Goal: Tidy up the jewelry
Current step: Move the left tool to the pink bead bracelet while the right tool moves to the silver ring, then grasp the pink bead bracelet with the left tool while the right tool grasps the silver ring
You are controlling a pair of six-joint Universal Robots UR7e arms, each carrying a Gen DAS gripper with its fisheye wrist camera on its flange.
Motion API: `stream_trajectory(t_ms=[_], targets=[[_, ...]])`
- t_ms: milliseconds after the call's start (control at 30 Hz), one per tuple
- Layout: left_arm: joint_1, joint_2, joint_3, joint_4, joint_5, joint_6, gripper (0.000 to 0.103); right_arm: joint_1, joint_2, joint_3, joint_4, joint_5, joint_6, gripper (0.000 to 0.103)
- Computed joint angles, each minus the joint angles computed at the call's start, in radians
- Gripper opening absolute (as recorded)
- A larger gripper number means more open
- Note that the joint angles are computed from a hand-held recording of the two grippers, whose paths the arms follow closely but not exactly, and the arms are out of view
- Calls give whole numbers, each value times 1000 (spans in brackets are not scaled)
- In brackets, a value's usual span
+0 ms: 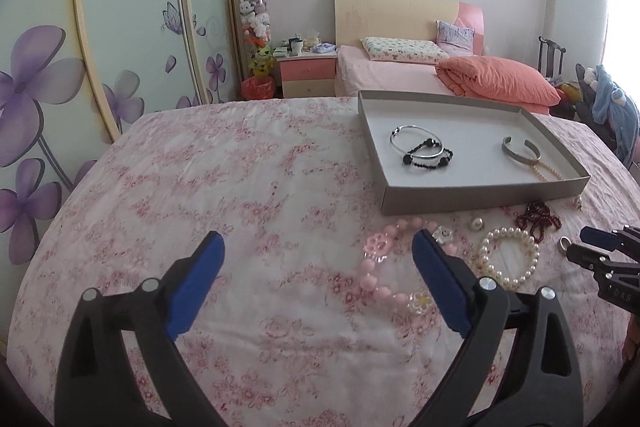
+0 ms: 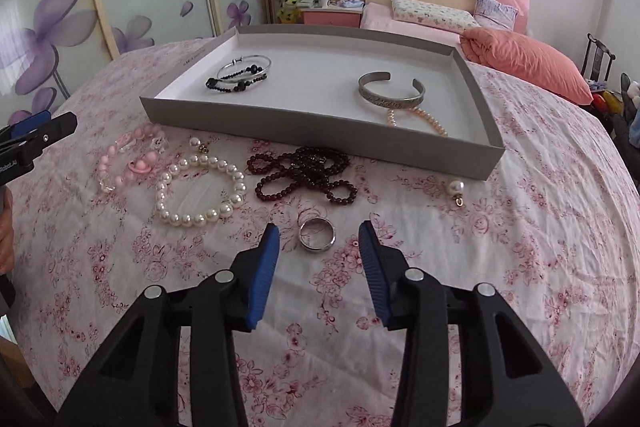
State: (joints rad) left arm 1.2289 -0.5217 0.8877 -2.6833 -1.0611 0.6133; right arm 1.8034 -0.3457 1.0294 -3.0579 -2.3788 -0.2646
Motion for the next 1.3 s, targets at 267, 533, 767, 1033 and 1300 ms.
stream_trajectory(t_ms=[267,533,767,1033,1300], targets=[[1,1,6,12,20,26,93,-1,31,-68,79,-32,22,26],[-2,10,1,43,17,52,93,-8,-4,-4,21,-62,73,23],[-10,62,-70,128,47,62,79,-21,-42,54,-29,-115,142,23],[-3,171,-268,308,83,53,61,-23,-49,65,-34,-111,120,23],[-3,211,-344,367,55,130,33,-19,-32,36,-14,-108,124,23]])
